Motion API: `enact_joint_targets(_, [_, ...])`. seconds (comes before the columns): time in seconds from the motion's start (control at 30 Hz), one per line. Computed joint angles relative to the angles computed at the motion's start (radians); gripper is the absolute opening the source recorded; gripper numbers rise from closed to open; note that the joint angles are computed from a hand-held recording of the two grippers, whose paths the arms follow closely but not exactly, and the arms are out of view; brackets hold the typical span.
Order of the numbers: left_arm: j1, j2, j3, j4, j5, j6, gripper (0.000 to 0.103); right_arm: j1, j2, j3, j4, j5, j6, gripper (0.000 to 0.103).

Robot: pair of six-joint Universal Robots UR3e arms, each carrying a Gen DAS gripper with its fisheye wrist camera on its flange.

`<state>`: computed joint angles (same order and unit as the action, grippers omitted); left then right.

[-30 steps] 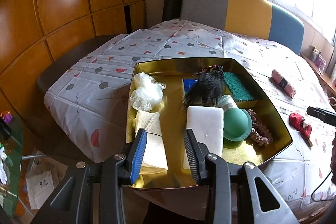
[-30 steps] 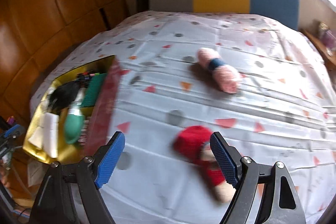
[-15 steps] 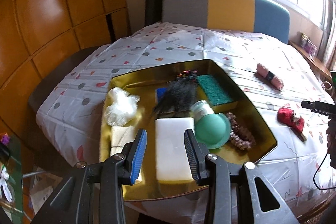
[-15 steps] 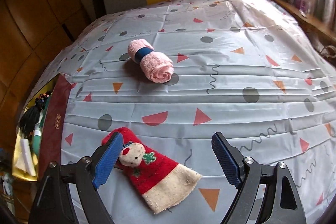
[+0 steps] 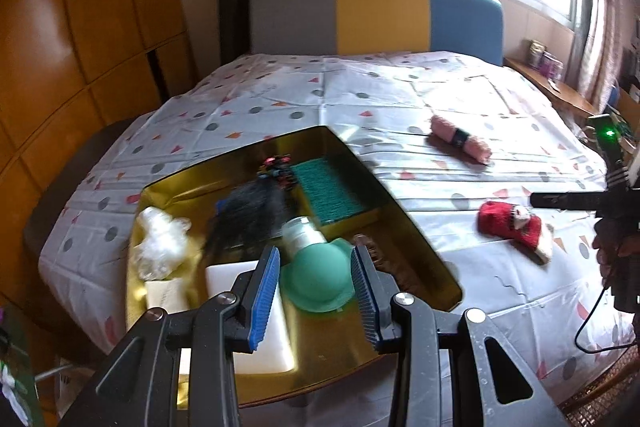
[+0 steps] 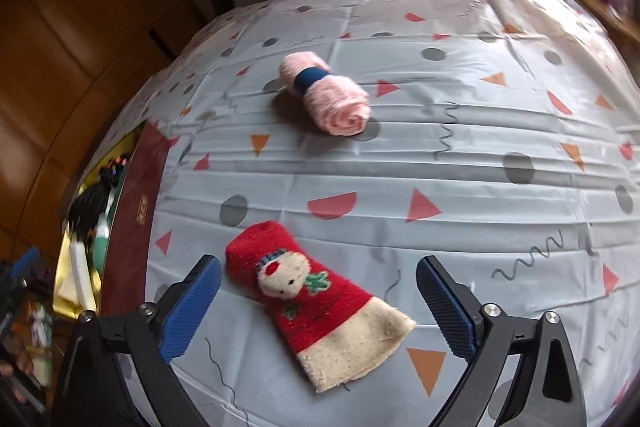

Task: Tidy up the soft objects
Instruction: 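Reach the right tool to the red snowman sock and grasp it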

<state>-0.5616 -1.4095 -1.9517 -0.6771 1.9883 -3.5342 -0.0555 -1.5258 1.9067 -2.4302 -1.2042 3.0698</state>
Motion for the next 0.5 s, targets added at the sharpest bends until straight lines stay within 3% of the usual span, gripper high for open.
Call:
enact_joint_targets(0.2, [-0.024,-0.077,0.069,0.008,-0.041,0.018,0.037,0.139,0.063,-0.048,-0.013,-0.156,-0.097,0.101])
enact_joint_targets(0.4, [-0.043,-0.193,0.187,0.008,-0.101,0.050,0.037,0.254,0.141,-0.049,-0.160,-0.323,-0.141,0.101])
enact_joint_targets(0.43, [-0.045,-0.217,0.215,0.005,-0.114,0.054,0.037,0.262,0.147,-0.045,-0.178,-0.332,-0.148,0.093])
enact_joint_targets(0.47, [-0.049,-0.243,0.244,0.008,-0.127,0.054,0.037,0.273,0.157,-0.051,-0.177,-0.355,-0.152,0.054])
enact_joint_targets(0.5, [-0.053,-0.270,0.278,0.005,-0.140,0.059,0.037,0.269,0.165,-0.070,-0.137,-0.350,-0.155,0.029])
